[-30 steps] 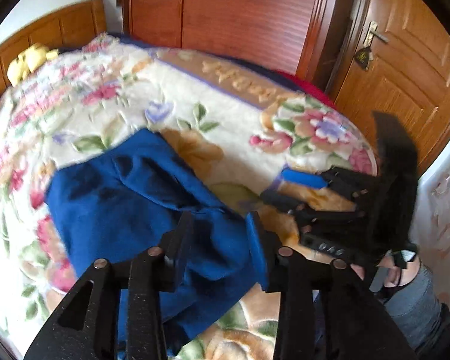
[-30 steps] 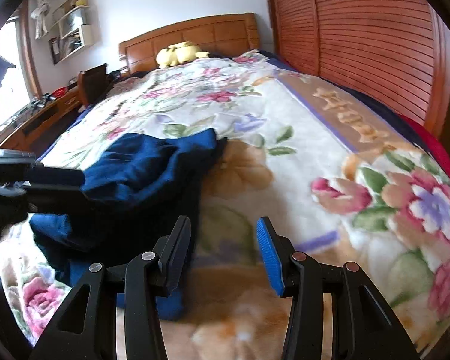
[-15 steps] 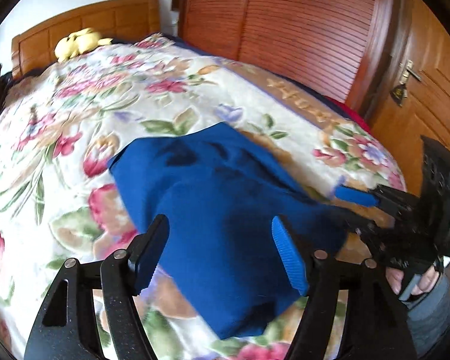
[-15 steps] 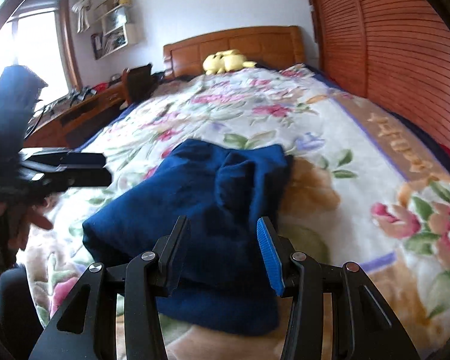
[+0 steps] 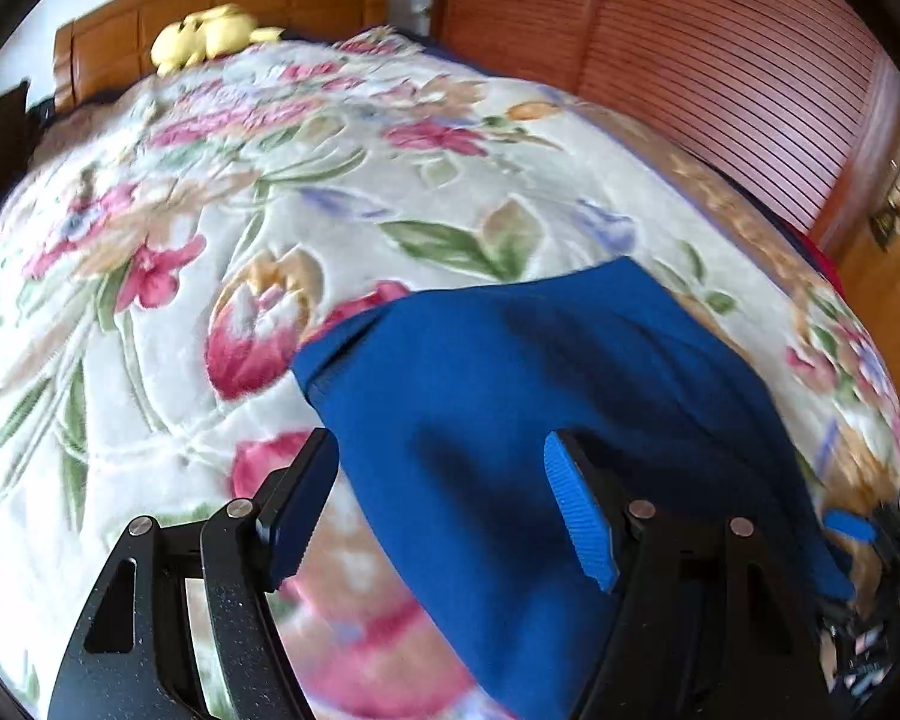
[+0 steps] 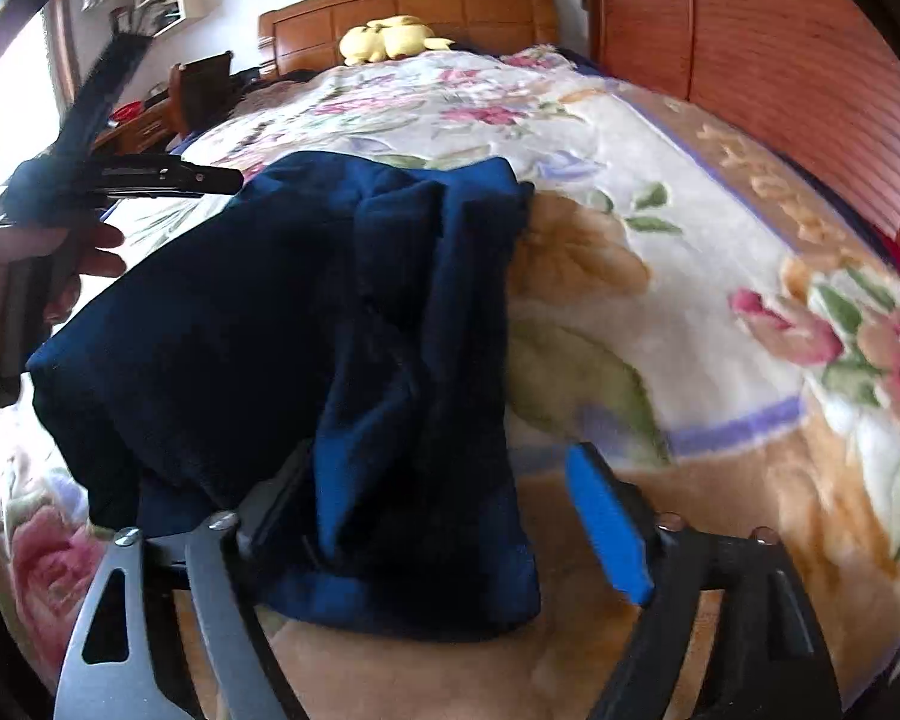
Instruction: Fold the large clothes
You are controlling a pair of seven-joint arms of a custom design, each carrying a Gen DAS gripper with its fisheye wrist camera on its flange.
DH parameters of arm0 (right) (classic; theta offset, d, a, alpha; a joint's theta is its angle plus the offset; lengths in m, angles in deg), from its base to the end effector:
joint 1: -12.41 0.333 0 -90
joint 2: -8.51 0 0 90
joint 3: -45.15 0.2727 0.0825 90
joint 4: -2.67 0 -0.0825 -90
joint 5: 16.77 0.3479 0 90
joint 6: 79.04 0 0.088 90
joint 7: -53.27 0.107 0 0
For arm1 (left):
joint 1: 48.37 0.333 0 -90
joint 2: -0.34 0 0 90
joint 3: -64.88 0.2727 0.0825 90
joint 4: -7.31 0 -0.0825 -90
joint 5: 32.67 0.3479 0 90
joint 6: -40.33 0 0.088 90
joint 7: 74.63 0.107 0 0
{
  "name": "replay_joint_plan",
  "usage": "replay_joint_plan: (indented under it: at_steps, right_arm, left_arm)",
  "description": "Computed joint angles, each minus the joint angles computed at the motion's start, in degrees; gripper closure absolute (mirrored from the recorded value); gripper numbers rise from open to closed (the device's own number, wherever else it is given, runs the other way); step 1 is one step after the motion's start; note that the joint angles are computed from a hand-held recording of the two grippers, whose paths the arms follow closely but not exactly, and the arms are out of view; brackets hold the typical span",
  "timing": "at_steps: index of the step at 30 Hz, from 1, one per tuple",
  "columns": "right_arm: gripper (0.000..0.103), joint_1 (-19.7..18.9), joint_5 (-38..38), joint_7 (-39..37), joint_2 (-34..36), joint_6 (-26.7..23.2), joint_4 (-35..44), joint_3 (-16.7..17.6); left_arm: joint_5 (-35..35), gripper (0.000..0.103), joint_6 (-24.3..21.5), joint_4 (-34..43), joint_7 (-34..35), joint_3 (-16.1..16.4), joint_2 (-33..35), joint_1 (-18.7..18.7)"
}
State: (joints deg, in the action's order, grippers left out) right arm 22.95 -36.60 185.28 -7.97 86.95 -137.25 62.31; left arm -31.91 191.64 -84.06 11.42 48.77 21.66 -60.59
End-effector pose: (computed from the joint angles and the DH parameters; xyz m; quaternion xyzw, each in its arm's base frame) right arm 0.4084 0.2435 0.4649 -0.6808 0.6311 -0.1976 0.3149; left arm 0.5954 -0.2908 0.4784 -0.5274 0.7789 -0.3143 0.1281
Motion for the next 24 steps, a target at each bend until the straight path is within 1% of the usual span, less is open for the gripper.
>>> replay_joint_plan:
  at_steps: [1, 3, 4, 5, 6, 8, 10, 12, 13, 14, 15, 16, 17, 19, 20, 21, 22, 23, 24]
  right_arm:
    - [0.018, 0.38, 0.53, -0.49, 0.4, -0.08, 0.25, -0.33]
    - [0.018, 0.1, -0.4, 0.07, 1.66, -0.94, 1.68, 0.41]
    - [0.018, 0.33, -0.67, 0.05, 2.25, -1.27, 2.3, 0.22]
    - [0.018, 0.79, -0.56, -0.18, 2.76, -1.3, 2.64, -0.24]
    - [0.018, 1.65, 0.24, -0.7, 2.42, -1.25, 2.23, -0.97]
    - [0.018, 2.48, 1.66, -1.3, 2.48, -0.44, 1.74, -2.01]
    - [0.018, 3.16, 2.87, -1.21, 2.19, -0.15, 1.36, -2.05]
    - [0.018, 4.74, 6.21, -3.69, 2.55, 0.74, 1.06, -3.6]
    - [0.022, 5.84, 8.46, -5.56, 2.68, 1.37, 0.79, -4.58]
    - [0.026, 8.47, 13.18, -9.55, 2.86, 2.56, 0.29, -6.85]
    - [0.036, 11.46, 18.77, -14.3, 3.09, 3.7, -0.09, -9.37]
    - [0.041, 13.17, 22.65, -17.46, 3.64, 4.51, 0.02, -10.65]
    - [0.044, 12.94, 23.56, -18.62, 3.53, 5.12, -0.23, -10.32]
    - [0.061, 13.49, 26.86, -22.07, 3.77, 7.76, -0.91, -10.59]
    - [0.065, 12.93, 27.49, -22.75, 3.38, 9.35, -1.67, -9.97]
    - [0.07, 13.2, 28.91, -24.12, 2.96, 10.81, -2.44, -10.09]
    - [0.075, 14.12, 30.82, -25.78, 2.49, 12.9, -3.54, -10.68]
    - [0.076, 15.79, 33.05, -27.84, 1.8, 15.35, -4.78, -11.95]
    - [0.079, 16.86, 34.57, -29.15, 0.82, 17.03, -6.04, -12.72]
  left_arm:
    - [-0.22, 0.031, -0.87, 2.2, -0.34, 0.28, 2.02, 0.12]
    - [-0.96, 0.031, -1.07, 4.2, -0.27, 0.18, 4.29, 0.69]
    - [-1.22, 0.03, -1.12, 4.96, -0.4, 0.19, 5.19, 0.92]
    - [-1.36, 0.027, -1.4, 5.66, -0.6, 0.16, 5.81, 1.03]
    - [-2.11, 0.027, -1.31, 6.16, -0.27, -0.22, 6.58, 1.56]
    - [-3.17, 0.022, -2.04, 7.77, 0.39, -0.83, 8.19, 2.19]
    - [-4.74, 0.022, -3.52, 9.1, 1.4, -1.74, 9.47, 2.94]
    - [-5.78, 0.022, -4.54, 10.39, 1.65, -2.03, 10.74, 3.05]
    - [-6.15, 0.022, -4.28, 10.29, 1.67, -2.08, 10.85, 3.08]
    - [-6.35, 0.022, -3.89, 10.0, 1.57, -2.05, 10.76, 3.04]
    - [-6.11, 0.022, -3.76, 9.84, 1.47, -1.84, 10.6, 2.8]
    - [-5.93, 0.023, -3.81, 9.85, 1.62, -1.75, 10.56, 2.73]
    - [-6.54, 0.031, -3.96, 9.92, 2.82, -2.4, 10.64, 3.24]
    - [-9.51, 0.043, -5.49, 10.51, 5.1, -4.19, 10.93, 4.81]
    - [-9.99, 0.052, -6.37, 11.0, 5.22, -4.11, 10.99, 4.76]
    - [-10.27, 0.058, -7.08, 11.46, 5.68, -4.08, 11.05, 4.67]
    - [-10.29, 0.073, -7.41, 11.55, 5.92, -3.86, 10.79, 4.42]
    - [-9.61, 0.082, -7.57, 11.4, 5.42, -3.18, 10.14, 3.73]
    - [-8.57, 0.085, -7.5, 10.98, 4.81, -2.43, 9.23, 2.92]
